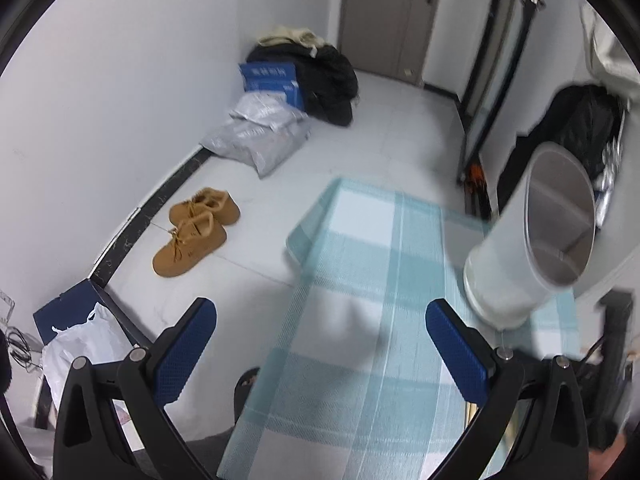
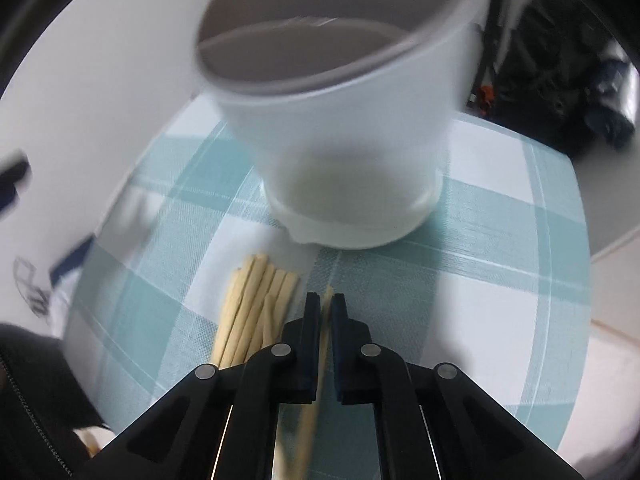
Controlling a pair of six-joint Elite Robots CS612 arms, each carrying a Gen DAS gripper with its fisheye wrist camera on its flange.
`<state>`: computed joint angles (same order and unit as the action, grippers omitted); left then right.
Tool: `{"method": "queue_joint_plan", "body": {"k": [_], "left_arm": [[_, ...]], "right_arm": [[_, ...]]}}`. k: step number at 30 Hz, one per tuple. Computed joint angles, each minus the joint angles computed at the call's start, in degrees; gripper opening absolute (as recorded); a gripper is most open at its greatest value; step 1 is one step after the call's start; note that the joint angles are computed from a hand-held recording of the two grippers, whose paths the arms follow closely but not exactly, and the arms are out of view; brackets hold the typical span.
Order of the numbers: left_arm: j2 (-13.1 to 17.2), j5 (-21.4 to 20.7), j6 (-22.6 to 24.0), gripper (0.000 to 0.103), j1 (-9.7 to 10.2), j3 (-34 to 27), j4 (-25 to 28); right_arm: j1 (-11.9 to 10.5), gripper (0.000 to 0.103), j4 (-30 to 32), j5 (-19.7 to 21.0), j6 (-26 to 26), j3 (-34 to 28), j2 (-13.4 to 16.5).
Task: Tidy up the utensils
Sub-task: 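Lower the right tool and grasp one wooden chopstick while the left tool grasps another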
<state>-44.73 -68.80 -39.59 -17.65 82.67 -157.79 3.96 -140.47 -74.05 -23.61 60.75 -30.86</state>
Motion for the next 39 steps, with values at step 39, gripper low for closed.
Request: {"method": "queue_joint_plan", "body": {"k": [39], "left_arm": [[6.63,-10.73,10.71,0.087,-2.63,-11.76,19.61]], "right_arm": [[-9.72,0.004,-35.73,23.04,27.93,8.56,-2.35]]}}
